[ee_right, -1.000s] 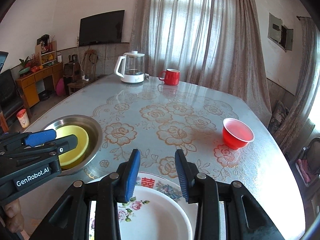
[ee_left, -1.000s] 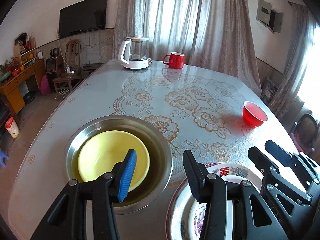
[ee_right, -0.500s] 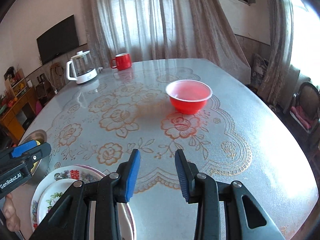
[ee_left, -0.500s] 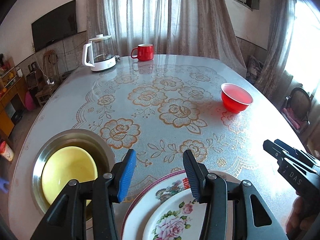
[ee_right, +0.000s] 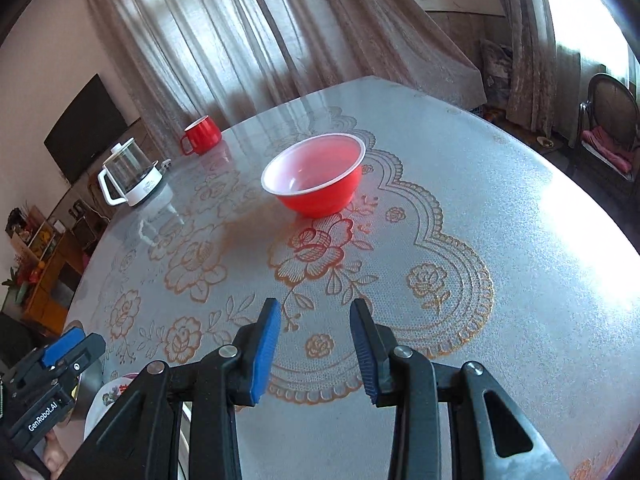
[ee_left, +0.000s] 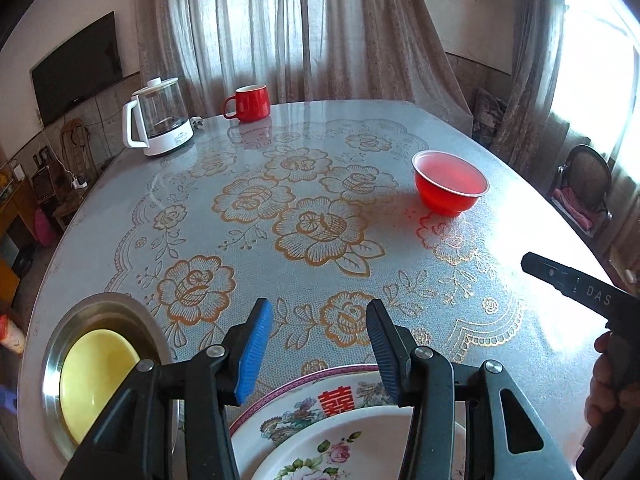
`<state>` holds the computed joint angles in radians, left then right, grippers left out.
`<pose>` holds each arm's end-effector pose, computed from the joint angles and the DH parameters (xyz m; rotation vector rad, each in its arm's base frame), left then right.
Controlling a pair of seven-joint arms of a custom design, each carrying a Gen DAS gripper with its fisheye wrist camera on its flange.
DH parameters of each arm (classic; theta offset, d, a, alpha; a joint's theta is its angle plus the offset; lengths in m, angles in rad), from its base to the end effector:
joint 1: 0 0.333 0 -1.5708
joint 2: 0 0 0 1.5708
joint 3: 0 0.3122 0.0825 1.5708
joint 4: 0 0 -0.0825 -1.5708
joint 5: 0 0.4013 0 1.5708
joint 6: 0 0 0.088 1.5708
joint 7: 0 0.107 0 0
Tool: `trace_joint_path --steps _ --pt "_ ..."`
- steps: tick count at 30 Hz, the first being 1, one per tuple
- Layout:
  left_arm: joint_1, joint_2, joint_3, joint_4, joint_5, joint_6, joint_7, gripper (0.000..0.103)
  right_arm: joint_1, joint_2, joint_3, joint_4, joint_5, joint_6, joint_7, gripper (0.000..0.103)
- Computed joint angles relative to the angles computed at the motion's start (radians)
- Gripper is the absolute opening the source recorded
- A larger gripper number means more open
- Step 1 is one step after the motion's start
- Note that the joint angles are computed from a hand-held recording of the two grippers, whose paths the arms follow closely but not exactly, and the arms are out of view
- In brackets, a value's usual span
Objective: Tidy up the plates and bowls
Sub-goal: 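Move both tools away from the basin to the red-and-white bowl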
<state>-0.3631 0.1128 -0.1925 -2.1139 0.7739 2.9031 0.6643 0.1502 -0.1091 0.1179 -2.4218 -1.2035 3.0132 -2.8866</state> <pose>0.4978 -0.3557 0.4148 -1.4955 2.1024 -0.8333 0.4678 0.2000 0.3809 -1.3262 2.0046 -0.4802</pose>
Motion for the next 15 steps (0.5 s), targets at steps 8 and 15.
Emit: trace_joint_path --steps 8,15 --pt "-0.018 0.070 -0.010 0.081 -0.123 -0.024 0.121 0.050 -0.016 0.043 -0.035 0.023 0.068 0.036 -0.062 0.036" --pt "-0.034 0.131 -0.015 0.151 -0.259 -0.068 0.234 0.050 -0.007 0.084 -0.060 0.048 0.120 0.061 -0.119 0.036"
